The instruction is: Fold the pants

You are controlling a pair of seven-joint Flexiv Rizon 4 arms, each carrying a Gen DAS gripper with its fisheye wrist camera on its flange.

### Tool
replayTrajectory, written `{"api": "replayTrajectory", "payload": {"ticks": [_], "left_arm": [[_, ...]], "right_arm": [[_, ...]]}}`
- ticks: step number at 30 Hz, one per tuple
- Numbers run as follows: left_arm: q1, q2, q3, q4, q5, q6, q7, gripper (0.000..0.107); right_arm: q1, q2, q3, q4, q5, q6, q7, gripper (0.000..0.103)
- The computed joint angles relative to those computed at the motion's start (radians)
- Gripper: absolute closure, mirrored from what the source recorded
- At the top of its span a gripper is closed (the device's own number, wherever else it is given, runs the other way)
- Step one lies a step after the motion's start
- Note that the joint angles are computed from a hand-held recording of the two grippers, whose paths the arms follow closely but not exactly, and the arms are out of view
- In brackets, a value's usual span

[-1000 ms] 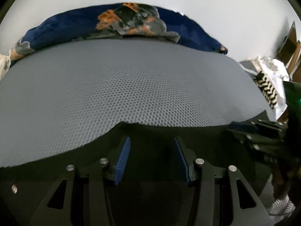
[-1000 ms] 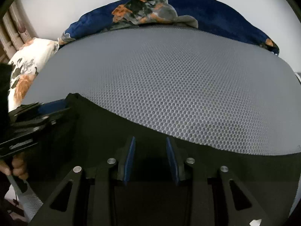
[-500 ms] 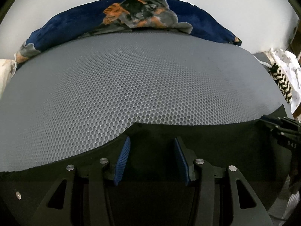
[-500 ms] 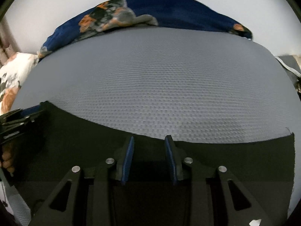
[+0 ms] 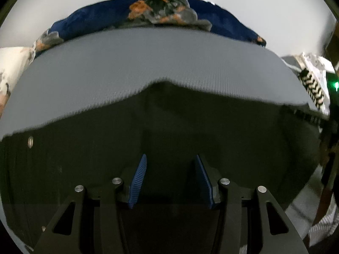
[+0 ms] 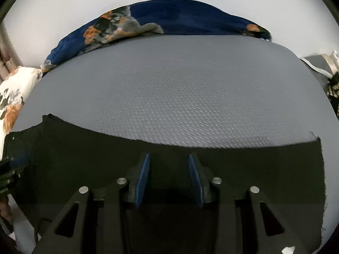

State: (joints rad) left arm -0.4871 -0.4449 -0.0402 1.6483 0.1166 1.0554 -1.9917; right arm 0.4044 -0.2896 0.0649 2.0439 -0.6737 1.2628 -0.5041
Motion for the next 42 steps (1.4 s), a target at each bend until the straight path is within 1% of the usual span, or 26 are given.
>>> {"api": "replayTrajectory", "payload": {"ticks": [2, 4, 9, 11, 13, 14, 18, 19, 21, 22, 24, 26, 27, 30, 33, 35, 36, 37, 39, 40, 42], "left_arm": [[-0.007, 0.017, 0.006, 0.034, 0.003, -0.004, -0.022, 0.058], [-0.012, 0.037, 0.012, 0.071, 0.016, 0.029, -0.051, 0.058], [-0.022, 0.045, 0.017, 0.074, 0.049, 0.019, -0.086, 0.058], [-0.026, 0.039, 0.020, 0.063, 0.066, 0.012, -0.099, 0.057], [-0.027, 0.037, 0.019, 0.057, 0.075, 0.003, -0.104, 0.057], [-0.026, 0.037, 0.017, 0.056, 0.075, 0.000, -0.105, 0.056], [-0.021, 0.041, 0.012, 0.060, 0.075, -0.008, -0.110, 0.056], [-0.022, 0.040, 0.013, 0.058, 0.078, -0.011, -0.113, 0.056], [-0.026, 0.037, 0.014, 0.050, 0.085, -0.022, -0.120, 0.054], [-0.027, 0.035, 0.013, 0.046, 0.087, -0.027, -0.121, 0.053], [-0.028, 0.033, 0.012, 0.041, 0.089, -0.035, -0.125, 0.051], [-0.031, 0.030, 0.012, 0.034, 0.094, -0.046, -0.127, 0.049], [-0.033, 0.029, 0.012, 0.030, 0.097, -0.053, -0.129, 0.048], [-0.038, 0.025, 0.015, 0.018, 0.105, -0.070, -0.140, 0.048], [-0.040, 0.025, 0.018, 0.016, 0.110, -0.070, -0.165, 0.048], [-0.043, 0.026, 0.020, 0.012, 0.118, -0.078, -0.176, 0.048], [-0.046, 0.025, 0.021, 0.008, 0.123, -0.085, -0.181, 0.048], [-0.047, 0.024, 0.021, 0.004, 0.126, -0.090, -0.186, 0.048], [-0.050, 0.024, 0.022, 0.000, 0.131, -0.092, -0.205, 0.048], [-0.049, 0.023, 0.023, 0.001, 0.132, -0.087, -0.216, 0.047], [-0.055, 0.022, 0.028, -0.001, 0.144, -0.084, -0.239, 0.047]], "right_arm": [[-0.006, 0.031, -0.009, 0.038, -0.015, -0.007, 0.022, 0.067], [-0.026, 0.066, -0.004, 0.077, -0.014, -0.019, 0.031, 0.065], [-0.101, 0.164, 0.011, 0.181, -0.027, -0.088, 0.034, 0.064], [-0.142, 0.206, 0.017, 0.221, -0.025, -0.106, 0.016, 0.064], [-0.180, 0.246, 0.024, 0.250, -0.023, -0.160, -0.012, 0.064], [-0.201, 0.264, 0.026, 0.266, -0.014, -0.169, -0.028, 0.064], [-0.269, 0.321, 0.032, 0.300, 0.086, -0.191, -0.108, 0.064], [-0.283, 0.332, 0.031, 0.308, 0.130, -0.177, -0.144, 0.064], [-0.300, 0.351, 0.027, 0.318, 0.262, -0.140, -0.241, 0.064], [-0.296, 0.351, 0.025, 0.306, 0.371, -0.127, -0.315, 0.063], [-0.274, 0.357, 0.011, 0.272, 0.674, -0.120, -0.530, 0.063], [-0.265, 0.357, 0.000, 0.231, 0.875, -0.149, -0.682, 0.063], [-0.261, 0.355, -0.012, 0.202, 0.999, -0.170, -0.786, 0.064], [-0.277, 0.345, -0.019, 0.155, 1.148, -0.216, -0.923, 0.064], [-0.301, 0.327, -0.028, 0.102, 1.264, -0.284, -1.045, 0.064], [-0.316, 0.317, -0.023, 0.080, 1.316, -0.306, -1.102, 0.065], [-0.327, 0.305, -0.031, 0.052, 1.379, -0.346, -1.162, 0.067], [-0.335, 0.295, -0.029, 0.037, 1.410, -0.361, -1.190, 0.069], [-0.352, 0.266, -0.023, 0.005, 1.476, -0.374, -1.261, 0.077], [-0.361, 0.252, -0.018, -0.010, 1.511, -0.374, -1.286, 0.078], [-0.375, 0.225, -0.005, -0.035, 1.569, -0.362, -1.309, 0.085]]}}
